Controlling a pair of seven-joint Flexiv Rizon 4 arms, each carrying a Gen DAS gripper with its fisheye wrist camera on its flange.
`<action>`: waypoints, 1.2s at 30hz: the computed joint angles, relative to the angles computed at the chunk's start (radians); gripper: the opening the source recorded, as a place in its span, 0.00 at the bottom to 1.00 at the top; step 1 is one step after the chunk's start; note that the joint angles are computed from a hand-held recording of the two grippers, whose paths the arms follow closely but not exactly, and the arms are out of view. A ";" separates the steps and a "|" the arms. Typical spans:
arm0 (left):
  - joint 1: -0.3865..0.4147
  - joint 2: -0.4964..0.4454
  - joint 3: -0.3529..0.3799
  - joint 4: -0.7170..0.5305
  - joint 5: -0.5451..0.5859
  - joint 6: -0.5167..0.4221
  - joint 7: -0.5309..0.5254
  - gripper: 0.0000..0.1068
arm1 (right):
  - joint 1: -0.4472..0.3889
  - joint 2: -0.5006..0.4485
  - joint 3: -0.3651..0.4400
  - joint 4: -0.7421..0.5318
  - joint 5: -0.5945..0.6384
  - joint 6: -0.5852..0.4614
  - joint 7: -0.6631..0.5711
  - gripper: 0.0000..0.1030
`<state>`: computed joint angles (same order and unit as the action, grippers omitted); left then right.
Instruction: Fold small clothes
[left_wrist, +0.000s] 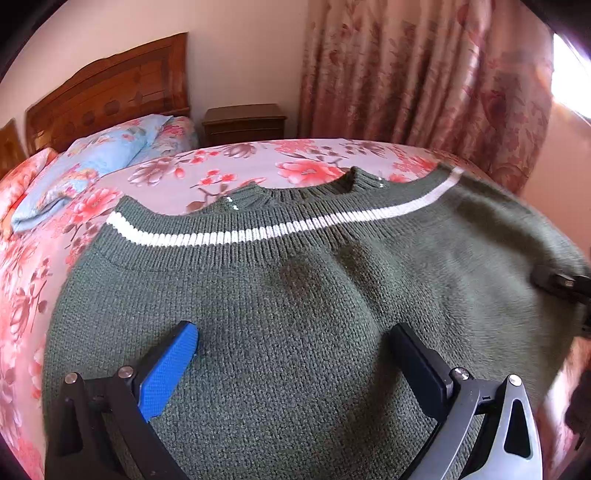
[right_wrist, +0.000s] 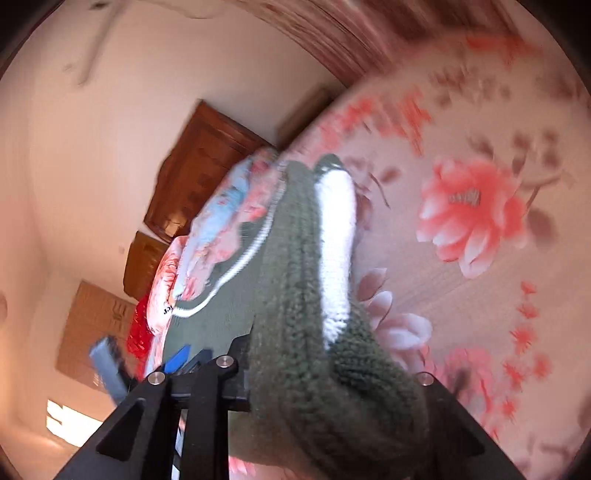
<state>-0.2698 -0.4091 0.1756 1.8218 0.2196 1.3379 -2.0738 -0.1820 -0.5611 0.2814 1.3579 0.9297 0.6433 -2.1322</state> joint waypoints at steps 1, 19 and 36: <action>0.011 0.006 -0.023 0.002 -0.010 -0.013 0.034 0.96 | -0.004 0.039 0.004 0.044 -0.004 0.035 -0.052 0.24; -0.076 0.121 -0.076 0.030 0.189 -0.203 -0.186 0.96 | 0.018 0.163 -0.085 0.236 -0.009 0.173 -0.098 0.26; -0.046 0.125 -0.096 0.054 0.195 -0.150 -0.170 0.96 | -0.075 0.105 -0.082 0.185 0.075 0.020 0.079 0.35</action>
<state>-0.3153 -0.2845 0.0791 1.8756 0.4146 1.1884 -2.2440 -0.2565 -0.4564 0.1993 1.5434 1.0050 0.6630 -2.0531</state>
